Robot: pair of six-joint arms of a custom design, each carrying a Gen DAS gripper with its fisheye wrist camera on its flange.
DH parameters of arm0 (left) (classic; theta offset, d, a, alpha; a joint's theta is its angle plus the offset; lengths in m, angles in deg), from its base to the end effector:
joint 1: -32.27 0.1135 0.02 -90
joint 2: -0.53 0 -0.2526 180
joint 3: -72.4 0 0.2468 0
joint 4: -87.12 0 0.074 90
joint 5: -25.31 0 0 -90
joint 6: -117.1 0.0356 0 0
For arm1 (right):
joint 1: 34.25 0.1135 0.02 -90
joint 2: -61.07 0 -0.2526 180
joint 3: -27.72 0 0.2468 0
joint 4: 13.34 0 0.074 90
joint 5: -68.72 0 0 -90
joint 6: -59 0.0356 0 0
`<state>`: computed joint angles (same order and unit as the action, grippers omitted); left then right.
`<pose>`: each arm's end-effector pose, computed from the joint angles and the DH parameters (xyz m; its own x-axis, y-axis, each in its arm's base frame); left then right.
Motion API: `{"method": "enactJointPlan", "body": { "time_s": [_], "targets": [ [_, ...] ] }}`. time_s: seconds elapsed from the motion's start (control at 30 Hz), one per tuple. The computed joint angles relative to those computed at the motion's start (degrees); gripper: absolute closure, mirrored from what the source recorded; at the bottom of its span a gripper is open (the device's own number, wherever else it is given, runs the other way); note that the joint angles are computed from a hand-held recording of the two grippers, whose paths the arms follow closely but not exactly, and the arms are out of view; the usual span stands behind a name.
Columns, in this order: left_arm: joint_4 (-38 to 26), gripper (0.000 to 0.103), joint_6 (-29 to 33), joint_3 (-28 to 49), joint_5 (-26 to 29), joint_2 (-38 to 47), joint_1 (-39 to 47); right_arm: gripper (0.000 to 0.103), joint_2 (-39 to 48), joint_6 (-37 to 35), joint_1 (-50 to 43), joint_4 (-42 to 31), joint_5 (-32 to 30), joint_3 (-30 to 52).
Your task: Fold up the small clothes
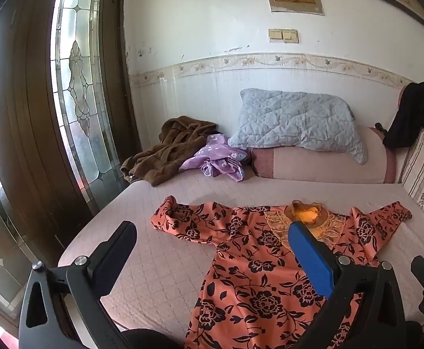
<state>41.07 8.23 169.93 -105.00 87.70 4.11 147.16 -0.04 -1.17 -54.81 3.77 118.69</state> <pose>0.3040 -0.1366 0.3512 -0.4533 -0.0371 -0.8906 -0.2641 0.9598 0.0945 0.2881 0.1697 0.3232 -0.5361 0.2070 -0.8184 0.0772 0.9774 0.1966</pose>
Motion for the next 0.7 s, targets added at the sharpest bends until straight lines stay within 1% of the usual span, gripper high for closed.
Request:
{"method": "enactJointPlan", "body": {
  "time_s": [0.27,0.33,0.57,0.63,0.7],
  "targets": [
    [-0.2,0.0,-0.1,2.2,0.2,3.1,0.8,0.0,3.4,-0.1,-1.9,0.8,-2.0,2.1],
    [0.1,0.0,0.0,2.7,0.4,3.9,1.1,0.0,2.9,-0.7,-2.6,2.3,-2.4,0.9],
    [0.6,0.0,0.5,5.3,0.7,7.7,1.8,0.0,5.7,-1.4,-5.0,3.1,-4.2,2.4],
    [0.7,0.0,0.6,6.3,1.2,9.0,2.2,0.0,6.5,0.3,-5.3,1.7,-5.1,3.9],
    [0.7,0.0,0.8,7.2,1.4,10.2,2.4,0.0,7.3,0.2,-5.9,2.2,-5.4,4.3]
  ]
}}
